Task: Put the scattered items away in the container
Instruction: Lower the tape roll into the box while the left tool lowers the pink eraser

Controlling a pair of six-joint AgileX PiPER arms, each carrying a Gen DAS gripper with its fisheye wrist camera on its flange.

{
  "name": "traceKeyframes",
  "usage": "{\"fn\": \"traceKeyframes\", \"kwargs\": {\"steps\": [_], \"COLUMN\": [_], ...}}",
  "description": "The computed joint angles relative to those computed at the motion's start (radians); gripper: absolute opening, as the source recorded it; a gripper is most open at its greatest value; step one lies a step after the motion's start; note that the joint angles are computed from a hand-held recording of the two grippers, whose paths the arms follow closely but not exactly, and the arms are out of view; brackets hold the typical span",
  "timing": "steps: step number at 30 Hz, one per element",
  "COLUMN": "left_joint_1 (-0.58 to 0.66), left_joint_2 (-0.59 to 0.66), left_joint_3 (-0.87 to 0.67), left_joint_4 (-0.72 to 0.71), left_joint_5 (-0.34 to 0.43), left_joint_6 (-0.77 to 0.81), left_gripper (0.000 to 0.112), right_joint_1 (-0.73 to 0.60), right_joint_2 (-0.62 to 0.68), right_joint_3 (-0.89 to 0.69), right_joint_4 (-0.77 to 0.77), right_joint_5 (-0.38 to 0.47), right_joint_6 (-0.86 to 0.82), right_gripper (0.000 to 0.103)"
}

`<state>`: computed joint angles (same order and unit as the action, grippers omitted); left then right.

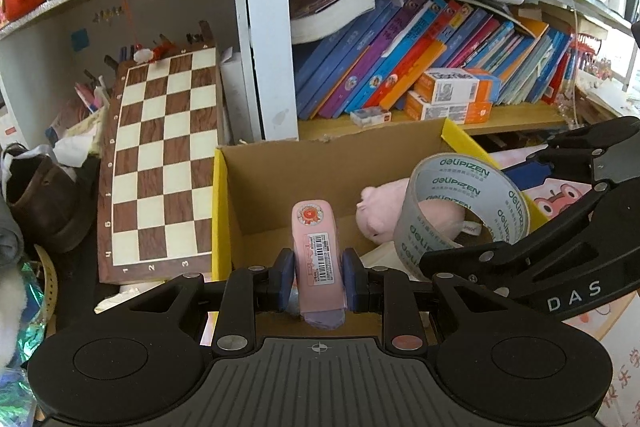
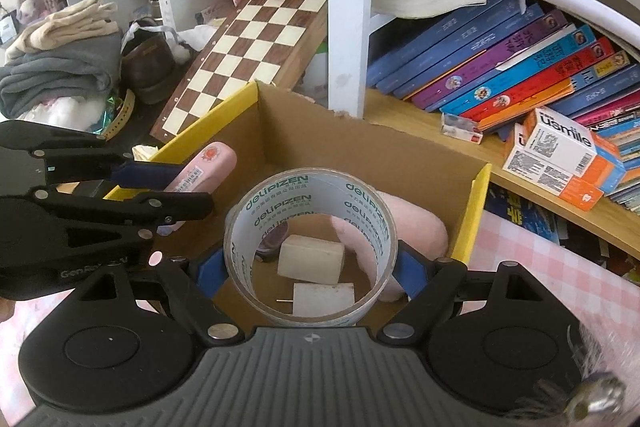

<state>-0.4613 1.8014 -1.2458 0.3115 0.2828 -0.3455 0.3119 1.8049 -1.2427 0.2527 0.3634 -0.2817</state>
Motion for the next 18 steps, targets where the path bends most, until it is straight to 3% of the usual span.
{"fn": "traceKeyframes", "kwargs": {"steps": [18], "left_joint_1": [0.023], "left_joint_2": [0.086], "left_joint_3": [-0.057], "left_joint_4": [-0.051], "left_joint_5": [0.031], "left_joint_6": [0.065], "left_gripper": [0.025], "right_joint_1": [-0.008], "right_joint_2": [0.099], "right_joint_3": [-0.068], "right_joint_4": [0.045], "right_joint_5": [0.057], "right_joint_6": [-0.06], "right_gripper": [0.083]}}
